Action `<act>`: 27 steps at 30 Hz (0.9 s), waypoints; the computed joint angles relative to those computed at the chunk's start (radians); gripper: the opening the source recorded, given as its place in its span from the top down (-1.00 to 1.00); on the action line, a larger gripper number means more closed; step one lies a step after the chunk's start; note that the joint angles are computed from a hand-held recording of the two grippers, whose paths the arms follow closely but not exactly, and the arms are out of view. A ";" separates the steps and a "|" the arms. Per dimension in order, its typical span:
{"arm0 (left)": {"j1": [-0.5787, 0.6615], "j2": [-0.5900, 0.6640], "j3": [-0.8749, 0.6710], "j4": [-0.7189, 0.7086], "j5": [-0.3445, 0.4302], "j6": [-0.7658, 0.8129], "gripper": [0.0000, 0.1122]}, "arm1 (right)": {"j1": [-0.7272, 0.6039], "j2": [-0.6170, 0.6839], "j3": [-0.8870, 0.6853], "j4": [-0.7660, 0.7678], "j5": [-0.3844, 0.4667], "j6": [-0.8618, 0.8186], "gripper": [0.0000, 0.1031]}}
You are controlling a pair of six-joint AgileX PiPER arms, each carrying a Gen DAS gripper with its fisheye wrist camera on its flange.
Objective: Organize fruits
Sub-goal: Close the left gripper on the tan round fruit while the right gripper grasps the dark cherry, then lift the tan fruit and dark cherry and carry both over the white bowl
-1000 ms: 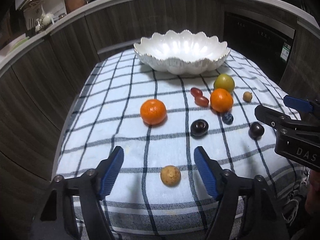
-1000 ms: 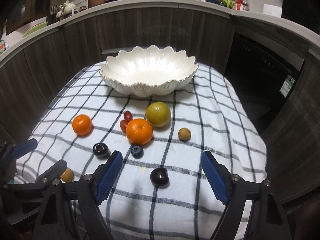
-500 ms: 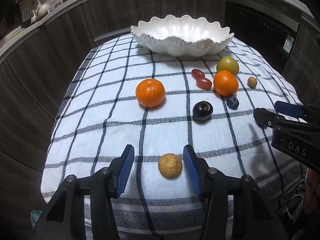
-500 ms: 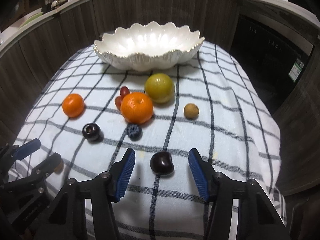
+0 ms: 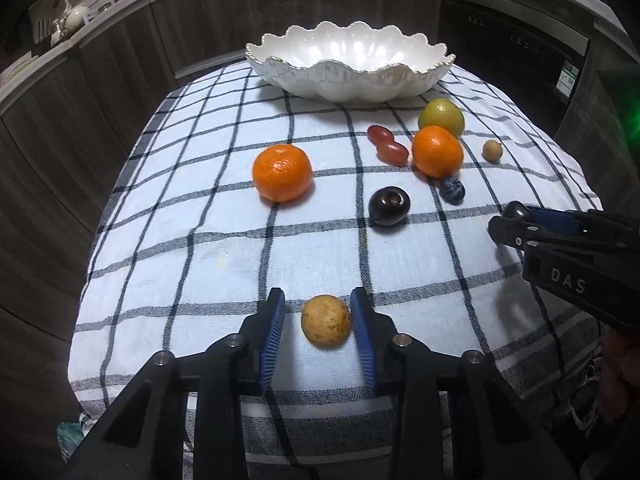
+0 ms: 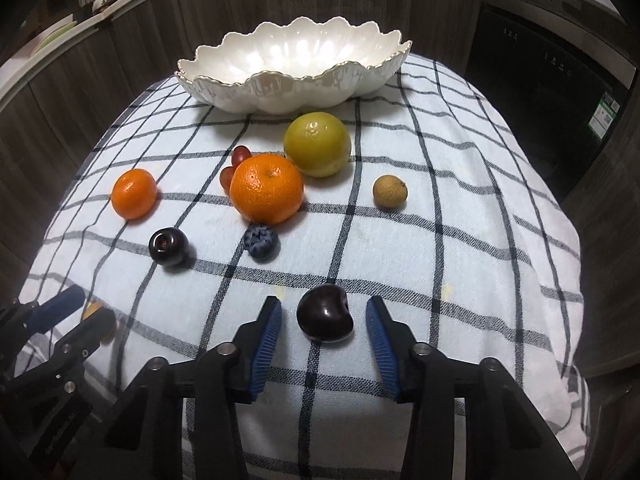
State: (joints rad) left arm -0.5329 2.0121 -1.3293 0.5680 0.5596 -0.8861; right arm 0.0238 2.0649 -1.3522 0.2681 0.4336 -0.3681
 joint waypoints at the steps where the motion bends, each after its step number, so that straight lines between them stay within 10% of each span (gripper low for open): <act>1: 0.001 0.001 -0.001 -0.013 -0.003 0.013 0.46 | 0.000 0.004 -0.005 -0.003 0.006 0.004 0.25; 27: -0.003 -0.031 -0.112 0.021 0.078 0.073 0.55 | -0.001 -0.072 -0.036 0.022 0.014 -0.024 0.45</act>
